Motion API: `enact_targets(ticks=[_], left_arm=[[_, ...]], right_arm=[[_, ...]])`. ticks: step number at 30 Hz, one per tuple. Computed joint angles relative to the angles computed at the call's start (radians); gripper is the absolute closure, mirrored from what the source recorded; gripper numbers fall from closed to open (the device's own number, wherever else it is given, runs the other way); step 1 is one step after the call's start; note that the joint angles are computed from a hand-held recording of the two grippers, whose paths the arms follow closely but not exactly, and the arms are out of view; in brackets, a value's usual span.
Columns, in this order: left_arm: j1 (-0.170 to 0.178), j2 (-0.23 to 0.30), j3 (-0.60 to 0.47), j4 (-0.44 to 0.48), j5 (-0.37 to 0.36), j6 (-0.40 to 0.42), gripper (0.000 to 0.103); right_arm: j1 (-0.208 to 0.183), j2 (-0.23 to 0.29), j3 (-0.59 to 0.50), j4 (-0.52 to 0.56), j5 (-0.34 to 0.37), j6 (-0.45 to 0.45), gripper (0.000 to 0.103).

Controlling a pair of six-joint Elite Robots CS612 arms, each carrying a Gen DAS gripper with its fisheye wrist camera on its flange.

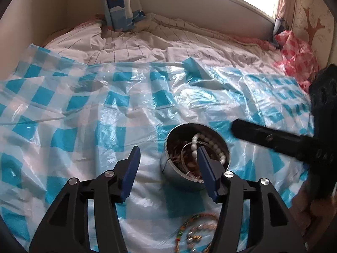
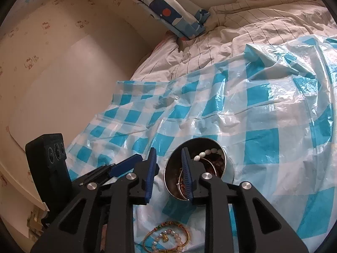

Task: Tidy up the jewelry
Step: 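Open both tools to drop the bangle and white bracelet into the tin, then grasp the beaded cord bracelet with the left tool while the right grasps the pink pearl bracelet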

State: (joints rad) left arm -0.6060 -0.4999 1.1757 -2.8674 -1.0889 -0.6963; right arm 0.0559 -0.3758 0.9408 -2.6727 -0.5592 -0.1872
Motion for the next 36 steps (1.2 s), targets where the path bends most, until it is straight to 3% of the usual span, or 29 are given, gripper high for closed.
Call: enact_targets(ticks=[4, 6, 10, 13, 16, 26, 32, 34, 36], left_arm=[[0.006, -0.021, 0.036, 0.028, -0.055, -0.005, 0.048], [0.009, -0.024, 0.046, 0.046, -0.098, 0.000, 0.048], [0.002, -0.020, 0.037, 0.139, -0.128, 0.053, 0.048], [-0.003, -0.022, 0.039, 0.193, -0.125, 0.070, 0.048], [-0.003, -0.031, 0.059, 0.175, -0.133, 0.056, 0.048], [-0.014, 0.000, 0.020, 0.194, -0.151, 0.102, 0.048], [-0.015, 0.011, 0.003, 0.242, -0.151, 0.100, 0.048], [-0.015, 0.008, 0.009, 0.241, -0.150, 0.100, 0.048], [-0.016, 0.008, 0.010, 0.244, -0.141, 0.108, 0.048]], right_arm=[[-0.008, -0.037, 0.053, 0.035, -0.042, -0.056, 0.069], [-0.008, -0.065, 0.093, 0.071, -0.104, -0.109, 0.063], [0.002, -0.103, 0.153, 0.119, -0.260, -0.198, 0.062], [0.005, -0.118, 0.185, 0.152, -0.292, -0.242, 0.062], [0.016, -0.137, 0.222, 0.134, -0.338, -0.289, 0.061], [0.025, -0.177, 0.322, 0.145, -0.374, -0.378, 0.058], [0.064, -0.179, 0.359, -0.007, -0.544, -0.406, 0.059], [0.075, -0.186, 0.380, -0.072, -0.645, -0.432, 0.065], [0.071, -0.193, 0.393, -0.099, -0.698, -0.427, 0.071]])
